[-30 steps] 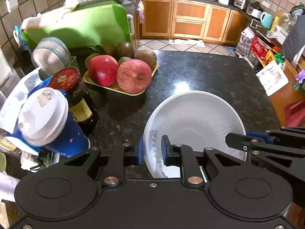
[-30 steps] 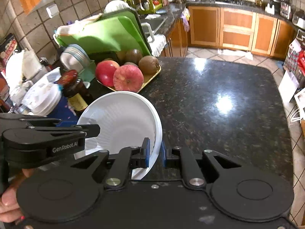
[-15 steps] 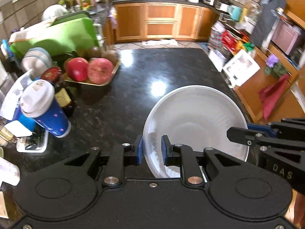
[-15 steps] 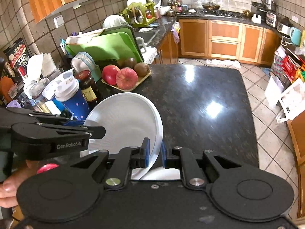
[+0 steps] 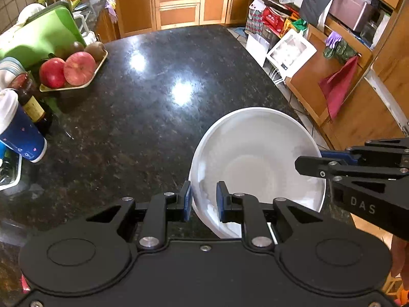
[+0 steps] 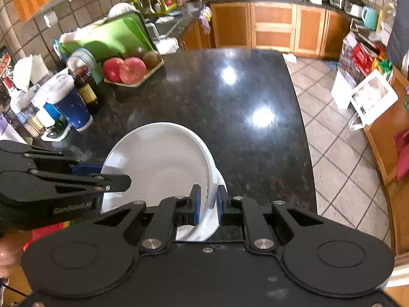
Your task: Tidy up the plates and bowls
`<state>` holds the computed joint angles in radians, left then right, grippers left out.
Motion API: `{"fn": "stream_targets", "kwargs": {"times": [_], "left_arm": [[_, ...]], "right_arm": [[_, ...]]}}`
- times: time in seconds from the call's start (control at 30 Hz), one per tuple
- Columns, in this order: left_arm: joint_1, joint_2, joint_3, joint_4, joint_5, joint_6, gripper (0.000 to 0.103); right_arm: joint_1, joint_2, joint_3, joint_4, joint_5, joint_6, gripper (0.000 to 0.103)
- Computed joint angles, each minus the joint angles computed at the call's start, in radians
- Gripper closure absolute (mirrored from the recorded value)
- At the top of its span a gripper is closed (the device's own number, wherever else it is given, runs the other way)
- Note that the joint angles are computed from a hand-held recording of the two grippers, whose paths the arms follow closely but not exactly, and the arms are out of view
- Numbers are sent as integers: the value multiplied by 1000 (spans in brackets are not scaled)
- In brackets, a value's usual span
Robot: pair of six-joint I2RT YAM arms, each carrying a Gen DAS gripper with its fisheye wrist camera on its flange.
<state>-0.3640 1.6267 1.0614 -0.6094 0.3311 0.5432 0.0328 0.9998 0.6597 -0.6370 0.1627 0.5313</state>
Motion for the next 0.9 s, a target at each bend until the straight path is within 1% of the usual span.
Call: {"fn": "stream_targets", "kwargs": {"times": [0.33, 0.43, 0.53, 0.63, 0.73, 0.9], "left_arm": [[-29, 28, -25, 30, -47, -23, 77], [-33, 50, -14, 25, -52, -28, 77], [-34, 60, -11, 28, -56, -25, 77], [-32, 55, -18, 40, -48, -22, 77], [-27, 47, -25, 52, -40, -20, 77], [-25, 42, -27, 63, -36, -16, 76]], "right_arm": [[-63, 79, -31, 70, -80, -41, 88], [-80, 78, -52, 80, -97, -60, 88], [-90, 93, -55, 92, -106, -68, 88], [-90, 103, -53, 97, -98, -77, 85], [-88, 105, -49, 95, -89, -86, 84], [-104, 107, -51, 101, -105, -93, 84]]}}
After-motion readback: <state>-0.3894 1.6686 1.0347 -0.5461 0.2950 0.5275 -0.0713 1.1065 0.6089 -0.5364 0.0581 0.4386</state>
